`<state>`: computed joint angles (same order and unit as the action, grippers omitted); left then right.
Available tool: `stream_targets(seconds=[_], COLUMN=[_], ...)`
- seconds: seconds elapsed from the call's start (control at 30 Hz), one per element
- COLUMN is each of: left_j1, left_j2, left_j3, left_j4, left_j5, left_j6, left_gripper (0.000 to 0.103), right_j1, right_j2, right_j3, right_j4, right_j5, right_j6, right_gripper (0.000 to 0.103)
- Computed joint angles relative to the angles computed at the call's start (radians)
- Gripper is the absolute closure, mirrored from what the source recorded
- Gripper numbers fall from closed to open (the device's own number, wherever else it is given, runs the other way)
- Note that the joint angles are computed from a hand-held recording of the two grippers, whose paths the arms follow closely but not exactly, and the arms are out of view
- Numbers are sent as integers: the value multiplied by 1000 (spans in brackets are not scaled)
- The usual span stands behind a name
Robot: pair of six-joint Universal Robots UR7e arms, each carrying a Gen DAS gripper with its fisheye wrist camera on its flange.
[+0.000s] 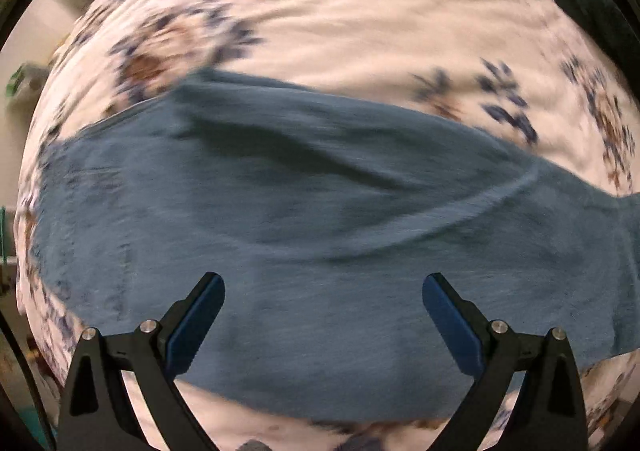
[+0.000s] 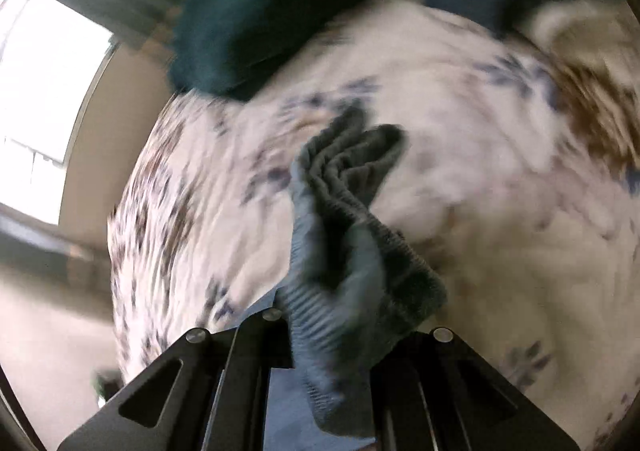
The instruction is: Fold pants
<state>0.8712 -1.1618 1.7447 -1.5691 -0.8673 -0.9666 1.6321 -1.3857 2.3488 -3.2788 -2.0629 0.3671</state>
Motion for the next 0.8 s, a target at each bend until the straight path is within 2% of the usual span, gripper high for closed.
stream_targets(seconds=[0.07,0.1,0.17,0.3,0.37,0.5,0.57,0.6,0.63,0.67,0.7,0.73,0.77,0.8], left_j1=[14,20,49,73,88,139,151,154,155,156,155,153,153,150], left_j2=[-53,-75,-159,-326,-371,-433,-456,-464,-469,-471,-472,-475,-471,-468], left_j3=[-3,-6,4,41,33,30,28,30,32,32,34,37,37,38], left_j4=[43,66,118,248,325,389,397,391,383,374,353,329,296,263], left_j5=[15,23,46,100,137,140,137,138,140,138,130,118,103,83], left_j6=[-24,-36,-49,-116,-157,-193,-195,-186,-174,-163,-147,-129,-103,-76], left_gripper=[2,2,2,2,2,2,2,2,2,2,2,2,2,2], right_j1=[118,156,236,351,399,468,478,477,473,463,442,421,412,397], right_j2=[109,155,295,559,701,874,904,901,892,877,852,820,798,762], right_j3=[-66,-92,-177,-342,-444,-587,-624,-629,-632,-630,-617,-596,-580,-552], right_j4=[27,39,76,194,293,467,536,557,578,594,589,578,568,553], right_j5=[-86,-104,-131,-128,-134,-207,-229,-214,-188,-142,-68,9,55,120], right_j6=[-3,1,-2,-4,-28,-39,-22,-9,3,12,10,11,14,16], right_gripper=[95,95,95,95,95,93,82,80,73,59,51,33,26,25])
